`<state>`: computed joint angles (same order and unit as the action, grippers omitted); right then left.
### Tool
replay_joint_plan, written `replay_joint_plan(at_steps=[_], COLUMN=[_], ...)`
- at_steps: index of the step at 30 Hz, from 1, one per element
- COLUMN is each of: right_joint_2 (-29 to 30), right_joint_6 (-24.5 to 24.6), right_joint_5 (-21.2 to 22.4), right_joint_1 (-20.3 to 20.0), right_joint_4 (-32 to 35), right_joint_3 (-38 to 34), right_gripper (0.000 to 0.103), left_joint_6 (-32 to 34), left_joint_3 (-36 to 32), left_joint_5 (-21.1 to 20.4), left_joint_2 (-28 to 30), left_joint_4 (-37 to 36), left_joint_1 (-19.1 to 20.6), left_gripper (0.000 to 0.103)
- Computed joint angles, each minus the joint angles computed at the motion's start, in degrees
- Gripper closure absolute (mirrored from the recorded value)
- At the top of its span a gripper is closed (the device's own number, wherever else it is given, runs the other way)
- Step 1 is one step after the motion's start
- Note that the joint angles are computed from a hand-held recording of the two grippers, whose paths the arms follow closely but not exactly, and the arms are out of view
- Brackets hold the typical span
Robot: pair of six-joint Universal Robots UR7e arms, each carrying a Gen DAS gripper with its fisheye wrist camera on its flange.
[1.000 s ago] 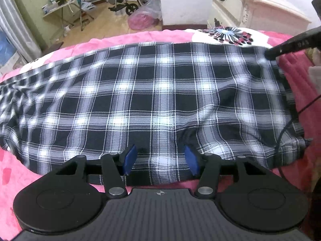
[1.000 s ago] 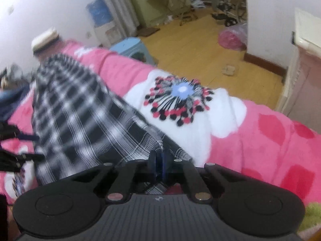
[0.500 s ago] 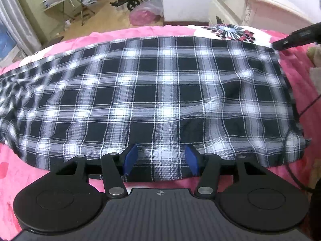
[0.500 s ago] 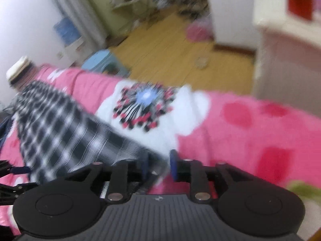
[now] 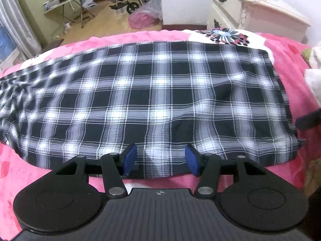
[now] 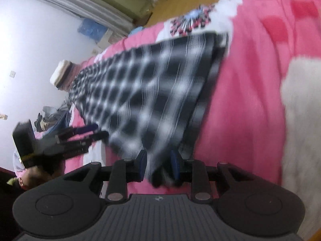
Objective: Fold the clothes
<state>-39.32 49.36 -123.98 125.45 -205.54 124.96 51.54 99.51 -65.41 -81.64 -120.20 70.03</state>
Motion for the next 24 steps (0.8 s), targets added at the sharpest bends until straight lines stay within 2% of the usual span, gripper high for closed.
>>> replay_joint_plan(at_steps=[4,6,8,9,15,18,20,24], right_joint_2=[0.6,0.1,-0.3,-0.2,1.8,1.2,1.0,3.4], right_joint_6=[-6.2,-10.4,-12.5,-13.1,-15.3,-21.8,-23.9,-21.7], right_joint_5=[1.8,4.2,6.1,6.8,11.9,16.1,14.8,12.2], right_joint_1=[0.0,-0.8,-1.6,-2.0,-4.5,-4.9,-4.3,-4.6], right_joint_4=[1.5,5.3,9.4,9.7,1.1,5.9,8.0,-1.2], right_joint_3=[-1.5,-2.4,-3.2,-3.4,-2.7,-3.5,-4.0,-3.8], right_gripper=[0.074,0.074,0.074,0.074,0.074,0.074,0.074,0.074], left_joint_6=[-0.2,-0.7,-1.2,-1.5,-1.2,-1.6,-1.7,-2.0], left_joint_3=[0.2,0.1,0.0,0.0,0.0,0.1,0.1,-0.3], left_joint_5=[-0.3,-0.4,-0.6,-0.6,-1.1,-1.0,-1.1,-1.5], left_joint_2=[0.2,0.5,0.6,0.7,0.4,0.6,0.5,0.5], left_joint_4=[0.2,0.3,0.4,0.5,0.4,0.3,0.3,0.8], left_joint_1=[0.2,0.4,0.5,0.5,0.7,0.6,0.5,0.6], left_gripper=[0.05,0.05,0.05,0.05,0.05,0.05,0.05,0.05])
